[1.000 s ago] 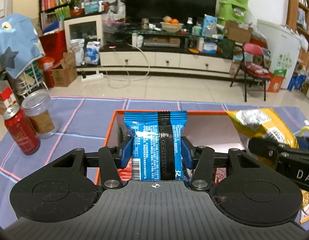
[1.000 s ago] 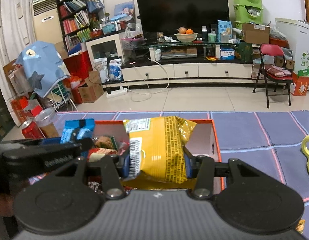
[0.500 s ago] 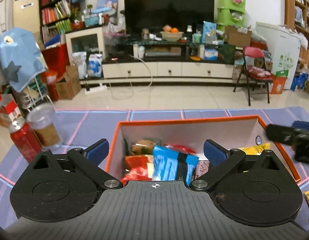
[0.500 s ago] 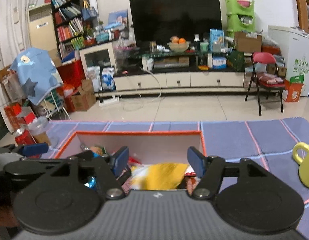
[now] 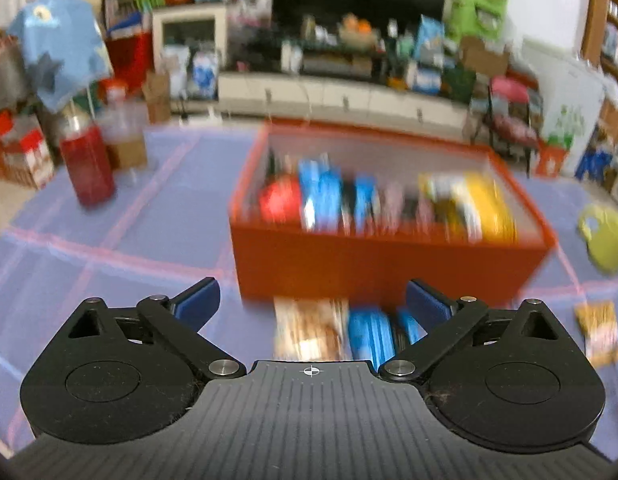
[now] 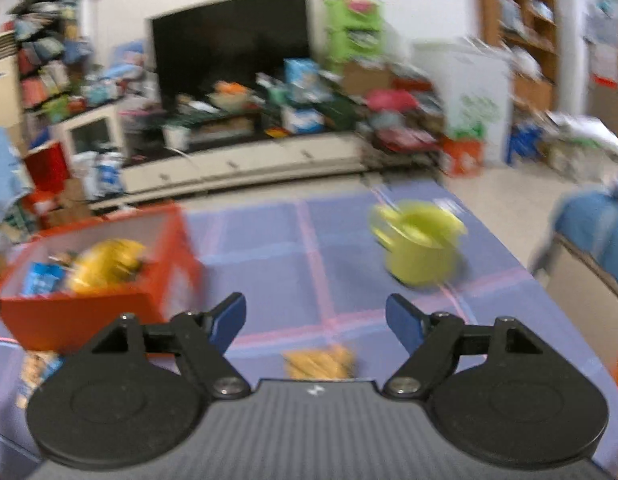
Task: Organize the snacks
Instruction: 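Grasp second blue wafer bar with left tool while right tool grasps orange-and-white Kacang pack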
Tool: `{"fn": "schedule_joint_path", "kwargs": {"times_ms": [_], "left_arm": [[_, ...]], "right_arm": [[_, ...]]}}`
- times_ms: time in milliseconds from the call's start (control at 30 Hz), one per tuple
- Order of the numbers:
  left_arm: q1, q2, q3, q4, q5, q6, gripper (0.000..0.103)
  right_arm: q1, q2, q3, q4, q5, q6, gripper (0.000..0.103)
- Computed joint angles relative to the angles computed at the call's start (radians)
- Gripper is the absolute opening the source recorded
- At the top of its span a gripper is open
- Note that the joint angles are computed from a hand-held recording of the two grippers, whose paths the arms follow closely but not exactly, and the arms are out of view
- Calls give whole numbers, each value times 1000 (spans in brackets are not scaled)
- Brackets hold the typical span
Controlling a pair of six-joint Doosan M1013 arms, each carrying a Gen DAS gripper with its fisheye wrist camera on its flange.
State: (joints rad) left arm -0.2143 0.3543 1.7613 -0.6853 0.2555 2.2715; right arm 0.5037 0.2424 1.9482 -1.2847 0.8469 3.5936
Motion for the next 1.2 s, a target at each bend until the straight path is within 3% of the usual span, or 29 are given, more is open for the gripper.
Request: {"fn": "schedule_joint_path", "kwargs": {"times_ms": [133, 267, 367, 600, 800, 867, 1200], "left_arm": [[-18, 7, 13, 81, 27, -50, 82], [-31, 4, 28, 74, -2, -4, 82], [-31, 12, 20, 78, 28, -1, 82], [-32, 32, -6, 99, 66, -19, 82], [-32, 37, -9, 67, 85, 14, 82], [-29, 41, -13, 63, 101, 8, 82], [-14, 69, -32, -128, 183, 176, 73]], "right_arm": [[-35, -13, 48, 48, -92, 81, 80], [-43, 46, 10, 143, -110, -112, 80], [-37, 87, -22, 189, -99, -262, 80], [-54, 108, -40, 252, -116, -333, 74], [-78, 107, -40, 304, -157, -356, 62], [-77, 104, -40, 308, -159, -363, 51], [-67, 107, -46, 319, -167, -397, 50]]}}
